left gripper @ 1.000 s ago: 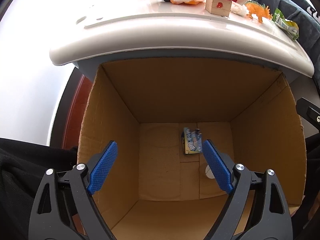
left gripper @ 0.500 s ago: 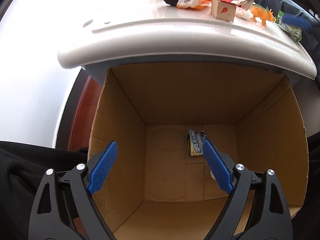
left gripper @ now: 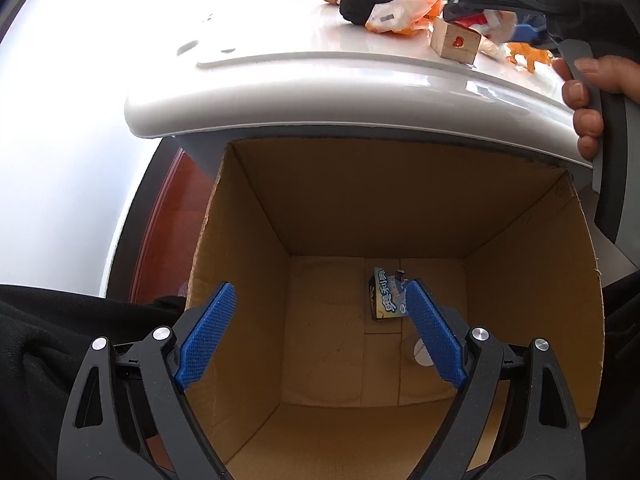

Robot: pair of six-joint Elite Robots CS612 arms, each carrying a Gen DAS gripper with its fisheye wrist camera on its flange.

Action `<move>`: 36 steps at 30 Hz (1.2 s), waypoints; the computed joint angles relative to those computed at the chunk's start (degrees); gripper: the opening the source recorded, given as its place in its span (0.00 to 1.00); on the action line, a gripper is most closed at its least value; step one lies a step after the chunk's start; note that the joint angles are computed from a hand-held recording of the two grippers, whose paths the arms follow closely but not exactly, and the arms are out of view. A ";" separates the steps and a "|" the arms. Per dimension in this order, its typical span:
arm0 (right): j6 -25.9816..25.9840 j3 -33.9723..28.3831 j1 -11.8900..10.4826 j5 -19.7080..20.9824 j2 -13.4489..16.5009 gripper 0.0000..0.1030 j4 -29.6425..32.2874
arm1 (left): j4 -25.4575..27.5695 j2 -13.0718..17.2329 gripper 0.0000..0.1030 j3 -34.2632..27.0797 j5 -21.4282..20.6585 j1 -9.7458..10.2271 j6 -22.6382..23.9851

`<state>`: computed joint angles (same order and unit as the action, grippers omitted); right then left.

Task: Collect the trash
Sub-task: 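Grasp the red-and-white carton with the right gripper, then grasp the wooden cube with the left gripper while the right gripper holds the carton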

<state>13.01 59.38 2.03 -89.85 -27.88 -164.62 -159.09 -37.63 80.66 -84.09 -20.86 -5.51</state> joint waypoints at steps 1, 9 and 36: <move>0.01 0.09 -0.04 0.24 -0.10 0.38 -0.04 | 0.04 0.02 0.82 -0.03 0.19 -0.02 0.07; -0.07 2.92 -0.29 1.26 -1.99 0.30 -2.95 | 0.24 0.16 0.82 -0.17 0.82 -0.14 -0.56; 9.75 28.01 -6.13 0.07 -14.89 0.30 -18.49 | -10.91 11.71 0.82 -21.32 -3.55 -2.98 1.13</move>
<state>22.76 87.38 -4.09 -89.78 -42.77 -183.12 -169.99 -25.92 59.33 -87.64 -23.84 -4.38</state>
